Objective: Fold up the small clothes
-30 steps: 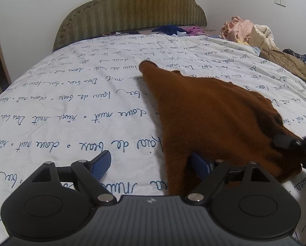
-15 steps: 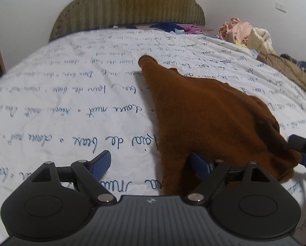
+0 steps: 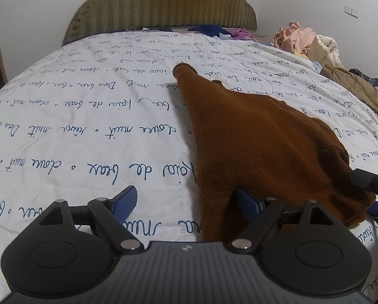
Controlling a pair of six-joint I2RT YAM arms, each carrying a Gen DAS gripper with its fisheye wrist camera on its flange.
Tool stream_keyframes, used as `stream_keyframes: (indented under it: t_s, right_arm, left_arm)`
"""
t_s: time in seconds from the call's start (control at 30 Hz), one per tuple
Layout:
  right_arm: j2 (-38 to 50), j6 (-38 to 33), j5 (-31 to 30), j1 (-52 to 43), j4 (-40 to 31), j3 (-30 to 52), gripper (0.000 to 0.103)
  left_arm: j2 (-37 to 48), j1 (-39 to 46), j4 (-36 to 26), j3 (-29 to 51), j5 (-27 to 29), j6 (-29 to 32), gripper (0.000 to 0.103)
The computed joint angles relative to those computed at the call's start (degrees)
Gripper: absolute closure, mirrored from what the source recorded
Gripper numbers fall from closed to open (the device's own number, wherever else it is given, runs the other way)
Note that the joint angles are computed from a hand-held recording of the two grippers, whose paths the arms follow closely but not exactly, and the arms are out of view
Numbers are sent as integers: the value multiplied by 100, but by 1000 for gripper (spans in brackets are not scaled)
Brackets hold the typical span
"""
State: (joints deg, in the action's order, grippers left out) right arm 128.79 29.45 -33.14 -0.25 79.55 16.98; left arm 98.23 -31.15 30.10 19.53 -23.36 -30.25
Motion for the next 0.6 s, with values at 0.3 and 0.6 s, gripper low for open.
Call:
stream_keyframes:
  t_s: [0.3, 0.6]
  right_arm:
    - [83, 103, 35, 307, -268, 420, 16]
    - [316, 117, -44, 563, -393, 926, 15]
  left_arm:
    - [92, 125, 137, -4, 232, -8, 15]
    - [644, 1043, 1485, -154, 1848, -384, 9]
